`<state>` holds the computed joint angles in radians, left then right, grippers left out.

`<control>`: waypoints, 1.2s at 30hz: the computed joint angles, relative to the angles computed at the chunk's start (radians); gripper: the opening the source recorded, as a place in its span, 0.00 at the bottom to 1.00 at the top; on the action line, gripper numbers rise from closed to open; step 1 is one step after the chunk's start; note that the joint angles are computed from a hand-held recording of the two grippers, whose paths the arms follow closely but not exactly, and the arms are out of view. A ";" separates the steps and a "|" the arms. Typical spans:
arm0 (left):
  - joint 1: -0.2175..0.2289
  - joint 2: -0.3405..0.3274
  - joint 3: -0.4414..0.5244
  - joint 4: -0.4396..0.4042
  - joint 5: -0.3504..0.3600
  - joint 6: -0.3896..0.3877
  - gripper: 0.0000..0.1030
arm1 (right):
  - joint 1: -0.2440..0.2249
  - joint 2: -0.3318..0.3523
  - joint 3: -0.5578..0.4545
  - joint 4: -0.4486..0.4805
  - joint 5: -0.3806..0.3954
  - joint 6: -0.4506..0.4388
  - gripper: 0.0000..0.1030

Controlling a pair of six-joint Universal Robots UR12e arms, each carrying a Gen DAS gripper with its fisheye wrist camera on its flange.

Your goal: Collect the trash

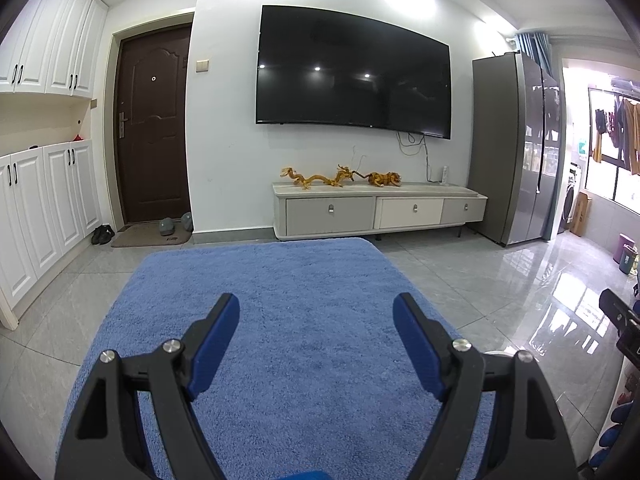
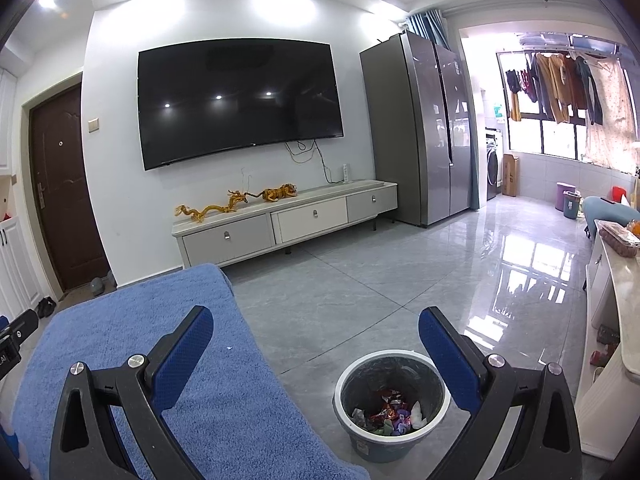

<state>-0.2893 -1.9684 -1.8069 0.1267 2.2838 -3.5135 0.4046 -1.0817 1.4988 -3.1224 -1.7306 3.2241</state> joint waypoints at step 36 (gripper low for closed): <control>-0.014 -0.006 0.010 0.021 0.015 0.030 0.76 | -0.002 -0.018 0.018 0.007 -0.007 0.013 1.00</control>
<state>-0.3036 -1.9746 -1.7972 0.1477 2.2991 -3.4837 0.4023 -1.0992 1.5168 -3.1158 -1.7378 3.2368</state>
